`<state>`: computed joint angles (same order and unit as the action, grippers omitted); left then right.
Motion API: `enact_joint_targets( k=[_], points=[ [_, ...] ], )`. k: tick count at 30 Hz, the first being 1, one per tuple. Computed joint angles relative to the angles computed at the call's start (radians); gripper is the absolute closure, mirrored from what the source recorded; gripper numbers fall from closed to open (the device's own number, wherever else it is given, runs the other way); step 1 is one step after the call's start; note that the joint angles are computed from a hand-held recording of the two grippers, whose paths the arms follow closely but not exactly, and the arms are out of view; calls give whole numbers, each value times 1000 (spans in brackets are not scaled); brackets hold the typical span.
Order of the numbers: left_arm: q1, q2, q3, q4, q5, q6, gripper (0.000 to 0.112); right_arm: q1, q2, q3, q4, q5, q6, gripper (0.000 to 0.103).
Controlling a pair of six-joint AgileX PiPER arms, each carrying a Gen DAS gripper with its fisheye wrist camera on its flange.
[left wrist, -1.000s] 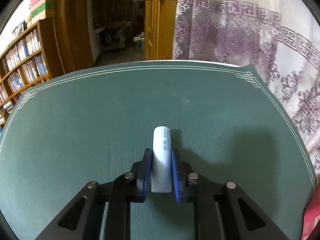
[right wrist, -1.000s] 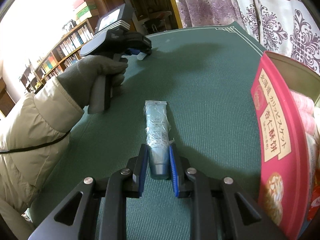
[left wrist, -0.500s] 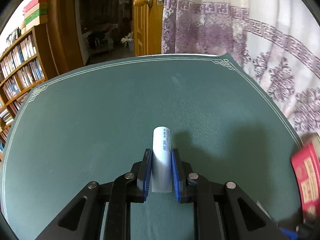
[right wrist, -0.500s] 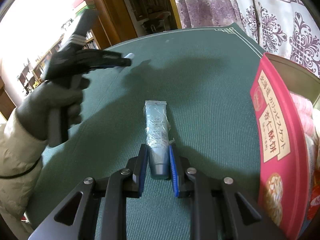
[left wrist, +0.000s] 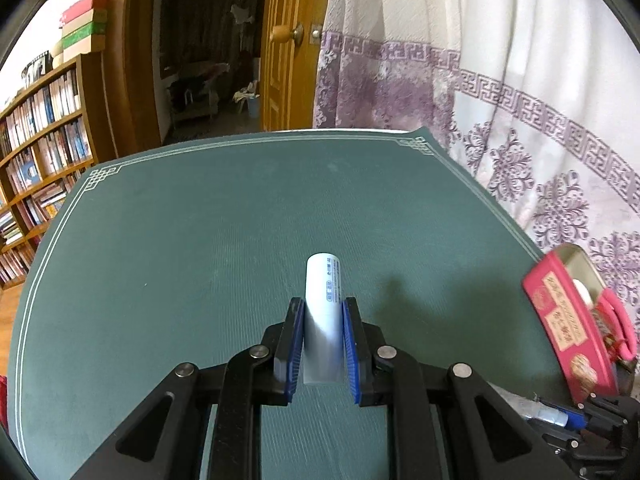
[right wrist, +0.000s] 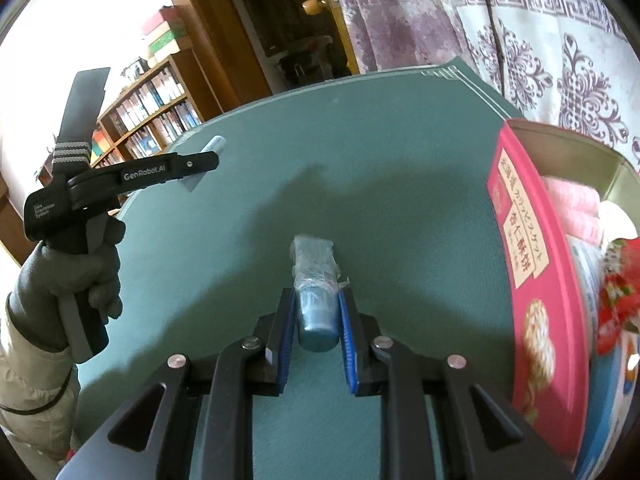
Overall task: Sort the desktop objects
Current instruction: 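Carry the white-blue tube and silver-blue tube into the tin and release both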
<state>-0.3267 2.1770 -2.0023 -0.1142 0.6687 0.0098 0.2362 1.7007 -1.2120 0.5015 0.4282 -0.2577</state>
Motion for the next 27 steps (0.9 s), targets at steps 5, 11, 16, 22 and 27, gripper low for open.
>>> enact_joint_targets(
  k=[5, 11, 16, 22, 27],
  points=[
    [-9, -102, 154, -22, -73, 18, 92, 28, -70, 33, -64, -11, 65, 80],
    [-18, -187, 290, -74, -123, 83, 92, 45, -125, 92, -119, -31, 125, 80],
    [-23, -229, 365, -112, -149, 132, 92, 62, -151, 135, -165, -25, 163, 80],
    [-25, -261, 441, -152, -174, 174, 92, 51, -139, 175, -133, 36, 113, 78],
    [-27, -281, 478, -173, -183, 199, 92, 70, -105, 148, -205, 16, 185, 78]
  ],
)
